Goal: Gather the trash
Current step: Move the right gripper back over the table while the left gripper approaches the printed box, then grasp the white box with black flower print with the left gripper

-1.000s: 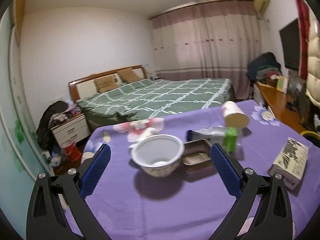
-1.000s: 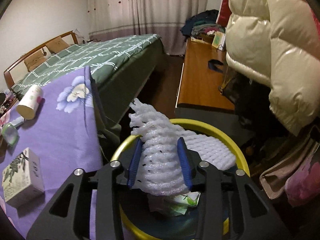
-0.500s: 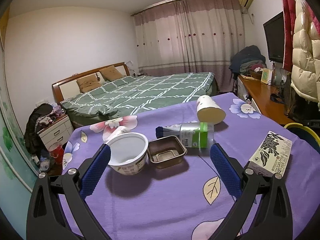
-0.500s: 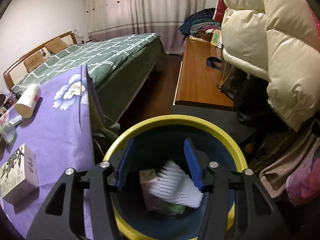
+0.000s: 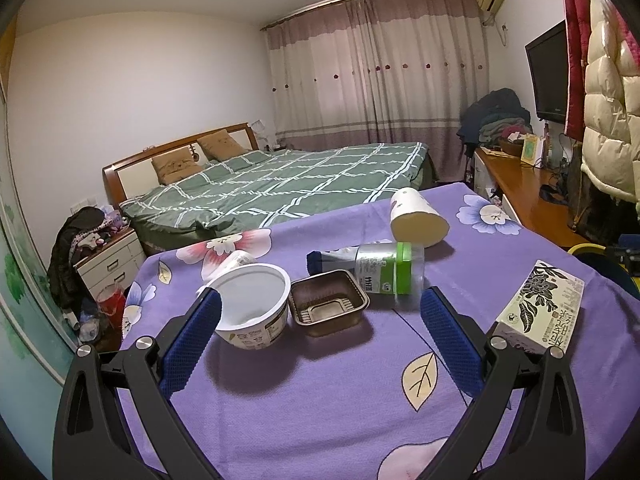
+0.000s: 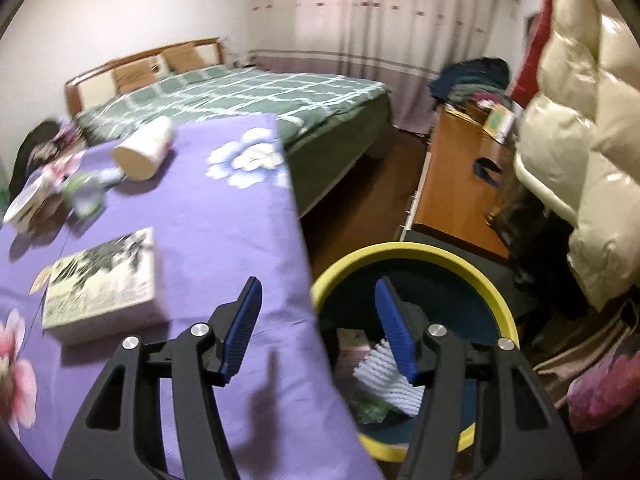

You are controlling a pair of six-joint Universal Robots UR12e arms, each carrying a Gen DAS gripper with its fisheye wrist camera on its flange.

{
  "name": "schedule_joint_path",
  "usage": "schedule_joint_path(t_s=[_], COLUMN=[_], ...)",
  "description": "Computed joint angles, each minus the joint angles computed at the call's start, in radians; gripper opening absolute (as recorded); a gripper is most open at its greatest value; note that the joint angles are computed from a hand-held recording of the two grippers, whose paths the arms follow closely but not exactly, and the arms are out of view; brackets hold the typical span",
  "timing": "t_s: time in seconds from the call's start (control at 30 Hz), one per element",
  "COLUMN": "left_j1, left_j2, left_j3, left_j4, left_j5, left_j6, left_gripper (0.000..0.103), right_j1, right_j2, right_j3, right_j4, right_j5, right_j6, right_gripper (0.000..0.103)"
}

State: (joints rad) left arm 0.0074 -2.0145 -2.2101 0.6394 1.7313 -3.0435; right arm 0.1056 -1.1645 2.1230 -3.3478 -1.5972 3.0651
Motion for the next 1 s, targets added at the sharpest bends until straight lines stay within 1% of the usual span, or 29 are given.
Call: schedule_joint_path(t_s=[0.13,0.27,0.4,0.5,0.6,0.77,0.87,0.93,1.0], left_j1=[0.004,0.007,0.013,0.019,0.024,0.026,0.018,0.009,-0.004], left_j2=[0.004,0.008,0.016,0.022,0.032,0.041,0.039,0.037,0.034], left_j3=[-0.002,-0.004,-0.002,0.001,0.008,0.027,0.04,0.054,0.075], left_j4=[-0.01,-0.015,-0.04,-0.065,-0.111,-0.205,-0.244,-0.289,-0.358], left_j5=[-0.014,-0.026,-0.056,-0.093,-0.147,-0.242,-0.273,-0.286,-0.298], left_j6=[-0.005,-0.013,-0.02,-0.022,-0.014,-0.014,-0.015,-0.02,-0.037], left_gripper=[0.098,0.098,0.098,0.098,0.098,0.098,0.098,0.098,0.098], right_j1=[0.02,0.047,0.078,0.088,0.099,0.111,0.104,0.093,0.079], right_j2=[-0.005,0.006,0.021,0.035,0.058,0.091,0.095,0.088,0.081], right_j3=[-0.001,-0.016,-0.039,-0.062,-0.106,-0.161,-0.172,-0.161,-0.147], right_j4=[0.032,0.06,0.09,0.11,0.15,0.173,0.174,0.157,0.145], right_j5=[0.035,0.045,0.039,0.04,0.042,0.068,0.076,0.071,0.059], right_j6=[-0.063,-0.114,-0.146,-0.15,-0.144,-0.137,-0.115,-0.094,-0.067], right_gripper=[0.056,0.056,0.056,0.056,0.056,0.056,0.056,0.056,0.056])
